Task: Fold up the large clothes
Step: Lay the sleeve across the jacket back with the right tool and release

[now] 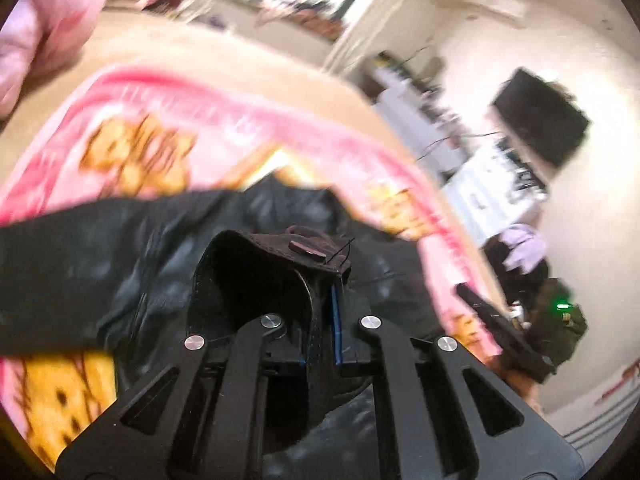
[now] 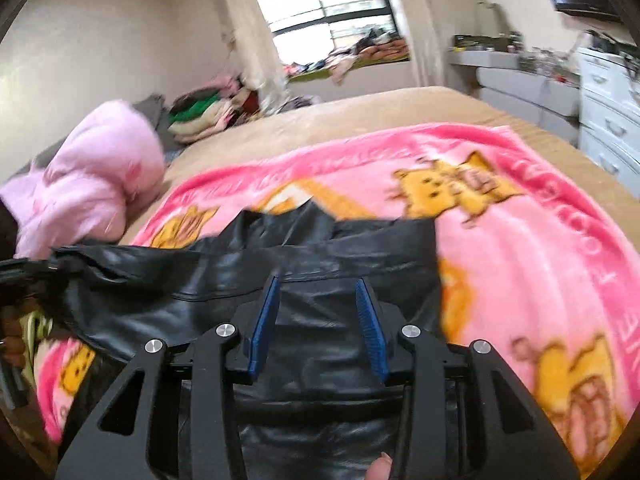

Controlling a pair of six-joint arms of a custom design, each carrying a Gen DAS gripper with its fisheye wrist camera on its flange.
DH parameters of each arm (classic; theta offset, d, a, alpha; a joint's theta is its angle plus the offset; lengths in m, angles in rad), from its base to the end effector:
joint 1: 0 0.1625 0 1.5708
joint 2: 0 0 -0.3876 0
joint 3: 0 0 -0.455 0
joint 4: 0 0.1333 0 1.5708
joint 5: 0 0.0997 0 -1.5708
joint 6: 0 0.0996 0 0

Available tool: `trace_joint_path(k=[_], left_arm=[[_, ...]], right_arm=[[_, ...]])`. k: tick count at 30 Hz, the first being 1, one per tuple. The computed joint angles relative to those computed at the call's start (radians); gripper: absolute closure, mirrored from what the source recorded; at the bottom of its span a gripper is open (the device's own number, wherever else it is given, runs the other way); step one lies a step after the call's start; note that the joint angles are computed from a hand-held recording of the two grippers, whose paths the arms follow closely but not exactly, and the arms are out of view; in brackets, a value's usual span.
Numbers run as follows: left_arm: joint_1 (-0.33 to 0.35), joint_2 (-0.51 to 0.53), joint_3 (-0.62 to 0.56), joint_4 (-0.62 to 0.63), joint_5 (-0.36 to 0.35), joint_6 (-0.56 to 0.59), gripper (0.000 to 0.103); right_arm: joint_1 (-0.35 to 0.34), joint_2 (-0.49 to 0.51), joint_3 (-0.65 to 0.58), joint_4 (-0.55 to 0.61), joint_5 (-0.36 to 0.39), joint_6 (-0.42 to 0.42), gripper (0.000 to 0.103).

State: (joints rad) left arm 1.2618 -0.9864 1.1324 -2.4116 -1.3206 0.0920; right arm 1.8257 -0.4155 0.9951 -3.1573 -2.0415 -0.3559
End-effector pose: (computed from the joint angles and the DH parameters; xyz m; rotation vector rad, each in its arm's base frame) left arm -0.0935 -0.8124 0.4093 0.4312 2.7597 -1.0424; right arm 0.3030 -0.8135 0.1066 0.4099 -2.3309 1.2623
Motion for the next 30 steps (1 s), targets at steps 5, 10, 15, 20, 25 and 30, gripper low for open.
trace_joint_path(k=[5,10,15,20,25,30], left_arm=[[0.012,0.04,-0.058,-0.026,0.042,0.064,0.101],[0.066,0.109,-0.112,0.039,0.117,0.047,0.101],[0.119,0.117,-0.109,0.074,0.089,0.007,0.1],[0.166,0.123,-0.126,0.114,-0.011,-0.042,0.1],[0.168,0.123,-0.121,0.116,-0.013,-0.045,0.095],[0.098,0.048,-0.011,-0.005,0.185,0.076,0.066]], right_arm=[[0.0,0.031,-0.084,0.031,-0.034,0.002,0.065],[-0.004,0.143,-0.287,0.235,-0.079,0.028,0.065],[-0.017,0.294,-0.547,0.454,-0.14,0.052,0.064],[-0.046,0.341,-0.622,0.514,-0.208,0.133,0.065],[-0.066,0.29,-0.524,0.474,-0.158,0.171,0.064],[-0.02,0.203,-0.352,0.341,-0.149,0.066,0.048]])
